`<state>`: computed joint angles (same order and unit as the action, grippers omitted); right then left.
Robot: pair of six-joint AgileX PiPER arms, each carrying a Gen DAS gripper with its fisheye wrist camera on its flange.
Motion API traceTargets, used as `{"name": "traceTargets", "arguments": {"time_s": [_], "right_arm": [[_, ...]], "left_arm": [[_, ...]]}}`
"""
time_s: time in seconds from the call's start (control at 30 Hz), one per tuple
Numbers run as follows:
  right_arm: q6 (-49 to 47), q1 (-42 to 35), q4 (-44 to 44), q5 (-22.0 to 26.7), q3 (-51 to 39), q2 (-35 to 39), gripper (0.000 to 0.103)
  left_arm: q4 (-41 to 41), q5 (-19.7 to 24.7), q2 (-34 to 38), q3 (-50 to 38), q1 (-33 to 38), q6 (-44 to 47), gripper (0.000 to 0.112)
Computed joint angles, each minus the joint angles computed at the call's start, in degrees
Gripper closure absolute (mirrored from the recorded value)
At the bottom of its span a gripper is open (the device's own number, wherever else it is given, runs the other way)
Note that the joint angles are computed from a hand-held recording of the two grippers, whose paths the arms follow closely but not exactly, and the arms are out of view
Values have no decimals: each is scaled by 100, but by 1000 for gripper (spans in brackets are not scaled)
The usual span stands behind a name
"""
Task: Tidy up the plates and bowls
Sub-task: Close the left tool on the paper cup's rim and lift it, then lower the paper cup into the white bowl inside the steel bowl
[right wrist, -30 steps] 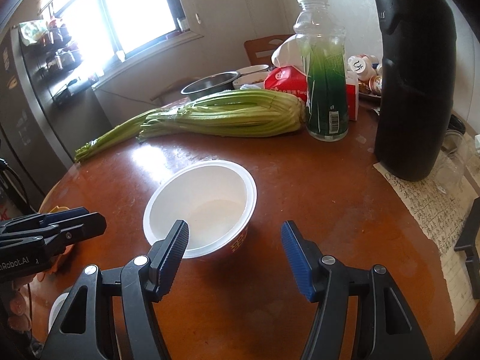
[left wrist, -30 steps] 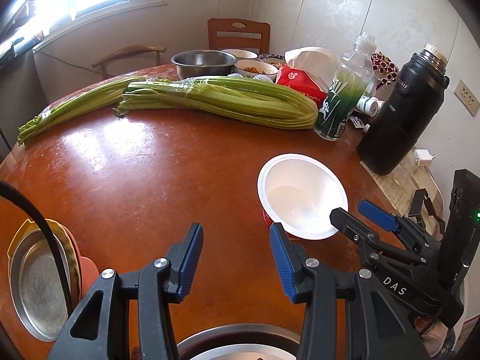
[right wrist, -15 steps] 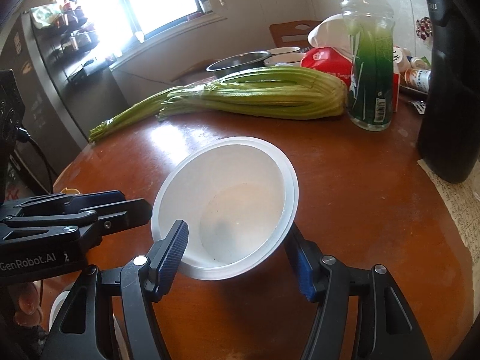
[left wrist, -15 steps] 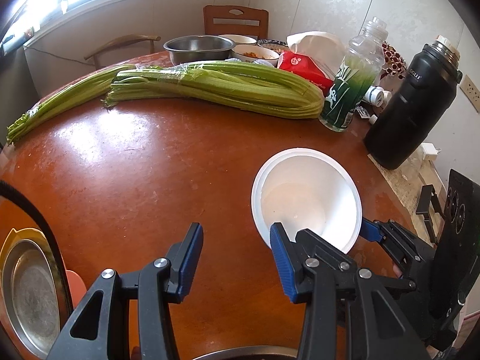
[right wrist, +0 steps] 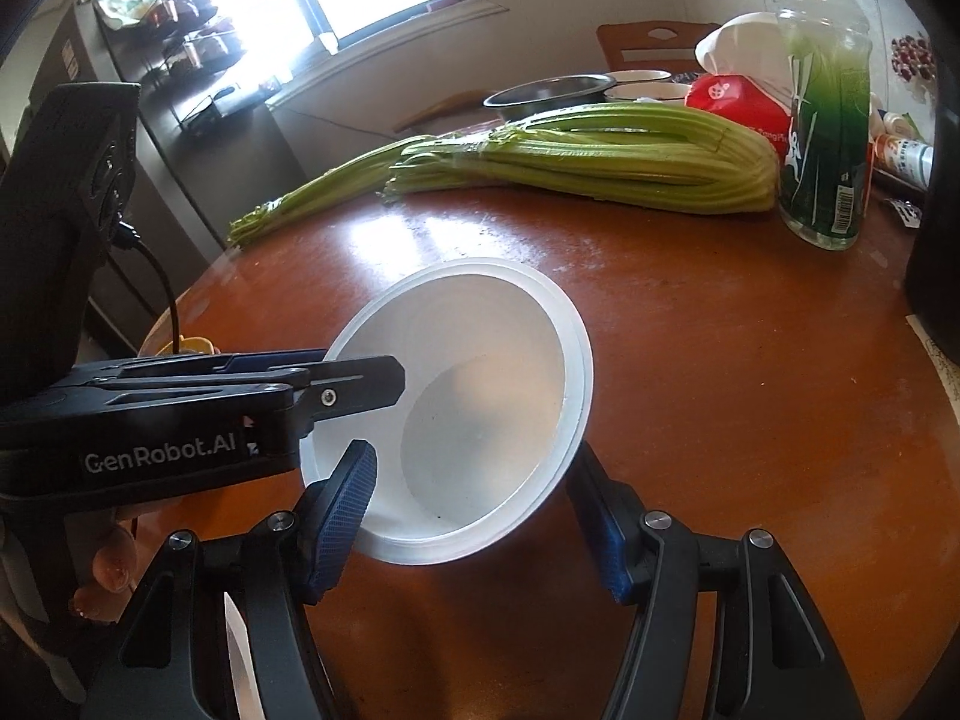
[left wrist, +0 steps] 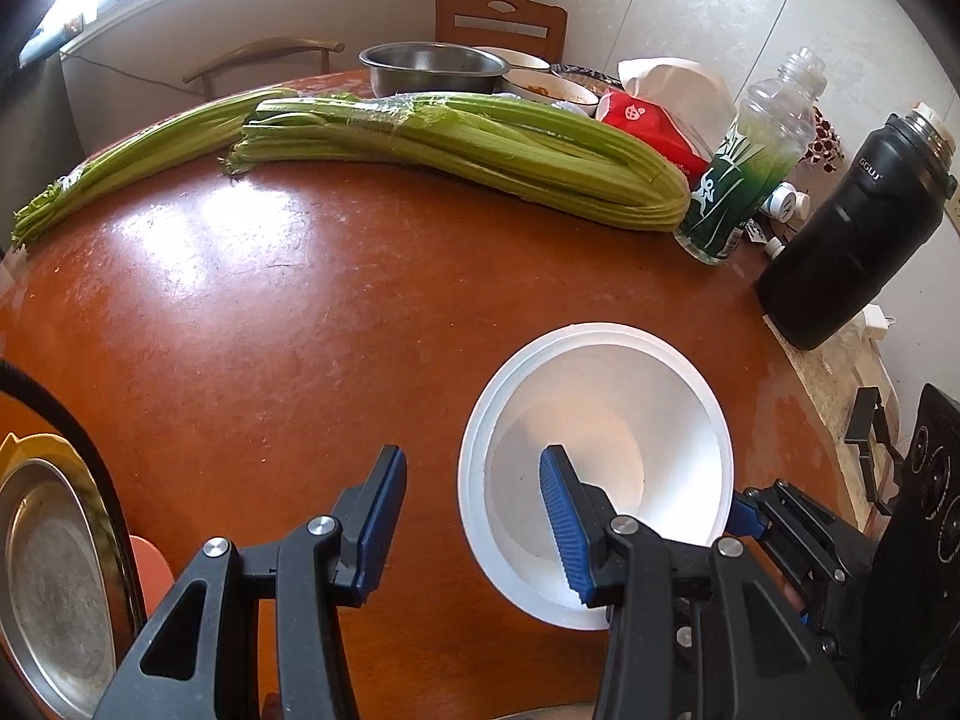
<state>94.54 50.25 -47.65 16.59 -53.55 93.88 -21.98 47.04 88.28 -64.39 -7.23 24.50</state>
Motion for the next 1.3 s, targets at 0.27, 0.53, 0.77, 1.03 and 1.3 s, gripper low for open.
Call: {"name": "traceTargets", "arguments": {"time_s": [0.27, 0.53, 0.77, 1.03, 1.3], "right_arm": [[-522, 139, 417, 287, -329, 128, 35], [-480, 416, 295, 739, -420, -239, 35], [-93, 1051, -112, 1379, -609, -580, 35], [156, 1909, -397, 2170, -998, -666, 35], [392, 2584, -456, 2561, -1167, -601, 35]], "left_arm": [[-455, 348, 183, -102, 123, 455, 66], [-955, 697, -307, -16, 514, 894, 66], [-999, 1010, -1169, 269, 885, 1083, 66], [-1160, 1600, -2226, 599, 1683, 1480, 66], [-1479, 2256, -2933, 1027, 2724, 2134, 66]]}}
